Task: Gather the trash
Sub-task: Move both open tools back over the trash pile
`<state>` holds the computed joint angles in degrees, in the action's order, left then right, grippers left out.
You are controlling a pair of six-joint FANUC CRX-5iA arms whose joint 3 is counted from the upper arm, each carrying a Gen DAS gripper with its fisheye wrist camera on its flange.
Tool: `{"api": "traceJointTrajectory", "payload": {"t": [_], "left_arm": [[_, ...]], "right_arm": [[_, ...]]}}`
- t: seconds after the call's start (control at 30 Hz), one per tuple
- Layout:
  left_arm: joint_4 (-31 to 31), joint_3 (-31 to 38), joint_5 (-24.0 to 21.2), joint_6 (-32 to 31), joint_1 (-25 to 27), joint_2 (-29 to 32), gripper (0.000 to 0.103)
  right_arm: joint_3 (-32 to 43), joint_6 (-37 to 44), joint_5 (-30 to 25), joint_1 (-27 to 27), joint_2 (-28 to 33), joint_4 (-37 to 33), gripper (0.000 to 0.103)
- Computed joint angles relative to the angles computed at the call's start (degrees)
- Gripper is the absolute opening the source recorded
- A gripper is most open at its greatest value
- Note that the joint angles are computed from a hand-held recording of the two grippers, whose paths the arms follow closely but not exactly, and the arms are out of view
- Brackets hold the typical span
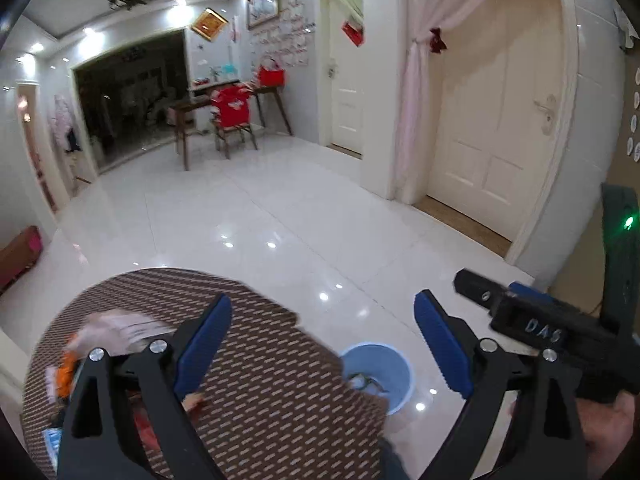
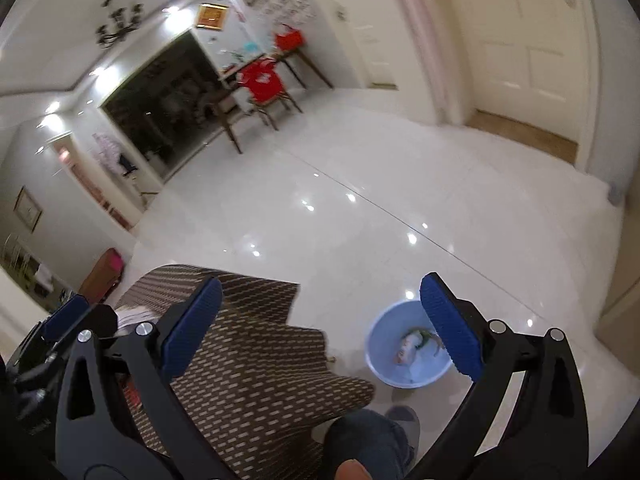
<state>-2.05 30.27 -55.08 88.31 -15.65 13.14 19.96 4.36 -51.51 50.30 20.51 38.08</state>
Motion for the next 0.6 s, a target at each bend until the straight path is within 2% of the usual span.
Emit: {"api": "traceJointTrajectory", "payload": {"t": [0.17, 0.33, 0.5, 0.6], "left_arm": [[-5.68, -7.23, 1.86, 4.32, 2.30, -8.27, 0.094], [-10.42, -12.33, 1.39, 8.64, 5.38, -14.61, 0.095], [-18.55, -15.27, -1.20, 15.60, 6.53, -18.91, 0.095], [-20.49, -18.29, -1.19, 19.33, 8.43, -21.98, 0.095]], "right_arm": [[7.24, 7.47, -0.68, 2.96, 3.73, -0.63, 0.097], [14.62, 12.15, -0.21, 5.45, 8.17, -0.56, 0.097], [26.84, 21.61, -3.36, 7.25, 15.22, -5.51, 0.097], [35.65, 27.64, -7.02, 8.54, 20.02, -8.16, 0.097]]}}
